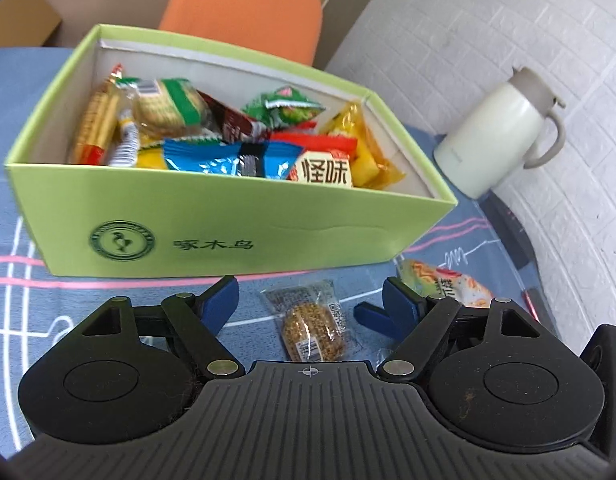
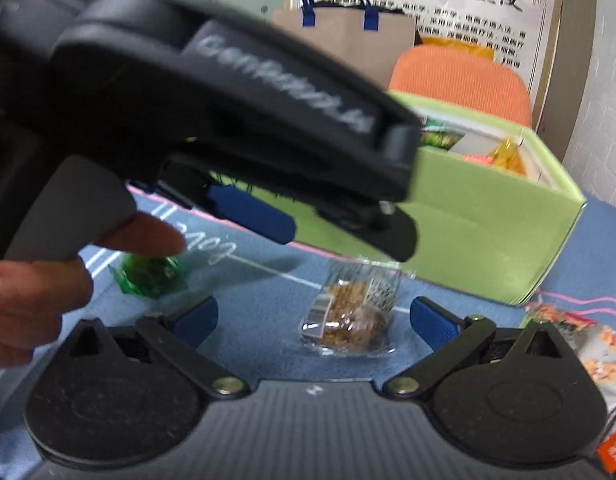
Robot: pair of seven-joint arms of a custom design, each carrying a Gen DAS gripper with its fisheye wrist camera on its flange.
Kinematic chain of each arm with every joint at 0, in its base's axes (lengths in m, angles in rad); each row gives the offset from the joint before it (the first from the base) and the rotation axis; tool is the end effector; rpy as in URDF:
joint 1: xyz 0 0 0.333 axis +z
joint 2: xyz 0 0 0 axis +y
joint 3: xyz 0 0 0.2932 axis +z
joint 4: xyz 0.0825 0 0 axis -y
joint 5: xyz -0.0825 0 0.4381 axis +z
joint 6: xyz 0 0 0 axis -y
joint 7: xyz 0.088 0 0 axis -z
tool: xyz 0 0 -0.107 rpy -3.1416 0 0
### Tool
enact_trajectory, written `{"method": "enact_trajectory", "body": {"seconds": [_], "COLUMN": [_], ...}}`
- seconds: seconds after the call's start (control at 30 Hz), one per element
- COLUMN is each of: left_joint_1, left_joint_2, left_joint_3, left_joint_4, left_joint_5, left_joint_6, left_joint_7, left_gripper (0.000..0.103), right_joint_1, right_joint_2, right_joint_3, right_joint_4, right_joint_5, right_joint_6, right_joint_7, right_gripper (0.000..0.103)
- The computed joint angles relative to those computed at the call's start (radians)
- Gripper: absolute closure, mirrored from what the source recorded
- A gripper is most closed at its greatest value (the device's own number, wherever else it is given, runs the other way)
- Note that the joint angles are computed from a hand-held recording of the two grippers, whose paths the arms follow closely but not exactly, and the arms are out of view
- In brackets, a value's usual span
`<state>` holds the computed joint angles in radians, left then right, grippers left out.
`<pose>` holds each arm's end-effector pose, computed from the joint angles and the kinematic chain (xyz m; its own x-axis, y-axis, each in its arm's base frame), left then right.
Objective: Organize snacks
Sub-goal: 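Grasp the small clear pastry packet with the left gripper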
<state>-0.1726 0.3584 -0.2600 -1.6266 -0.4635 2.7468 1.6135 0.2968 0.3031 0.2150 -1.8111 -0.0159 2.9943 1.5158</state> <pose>0.6967 -0.2758 0.4634 -0.2196 -0.8574 0.4655 -0.7996 -0.1152 -0.5893 0.6353 0.3427 0.4366 0.5185 -0.8550 -0.0074 -0.5424 -0.3222 -0.7759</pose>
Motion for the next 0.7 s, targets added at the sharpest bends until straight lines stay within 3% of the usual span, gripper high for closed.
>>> {"method": "enact_trajectory", "body": {"seconds": [0.1,0.2,0.27,0.37,0.5,0.6,0.7], "left_joint_1": [-0.005,0.002,-0.006,-0.013,0.002,-0.003,-0.016], "left_joint_2": [0.033,0.051,0.040,-0.014,-0.107,-0.193,-0.258], "left_joint_3": [0.002,-0.007,0.002,0.006,-0.012,-0.016,-0.014], "left_joint_4": [0.043,0.073,0.064,-0.008,-0.132,-0.242,-0.323], "left_joint_5": [0.021,0.023,0.037,0.045,-0.032,-0.089,-0.153], "left_joint_6": [-0.055,-0.122,-0.140,-0.120,-0.098,-0.070,-0.048], "left_joint_7": [-0.004,0.020,0.011,0.009,0.042,0.078,0.122], "left_gripper": [0.056,0.075,0.081,0.081,0.081,0.080,0.079], "right_joint_1": [0.026,0.000,0.005,0.018,0.058,0.096,0.125], "right_joint_2": [0.004,-0.001,-0.017,-0.063,-0.151,-0.224,-0.278], "right_joint_3": [-0.028,0.007,0.007,0.006,-0.017,-0.046,-0.080], "right_joint_4": [0.006,-0.007,-0.024,-0.080,-0.188,-0.283,-0.358], "right_joint_5": [-0.036,-0.013,-0.014,-0.007,-0.030,-0.090,-0.241], "right_joint_6": [-0.018,-0.008,-0.009,-0.005,0.017,0.051,0.092], "right_joint_7": [0.030,-0.017,-0.026,-0.023,0.030,0.114,0.290], "right_gripper": [0.002,0.002,0.002,0.001,0.001,0.001,0.001]}}
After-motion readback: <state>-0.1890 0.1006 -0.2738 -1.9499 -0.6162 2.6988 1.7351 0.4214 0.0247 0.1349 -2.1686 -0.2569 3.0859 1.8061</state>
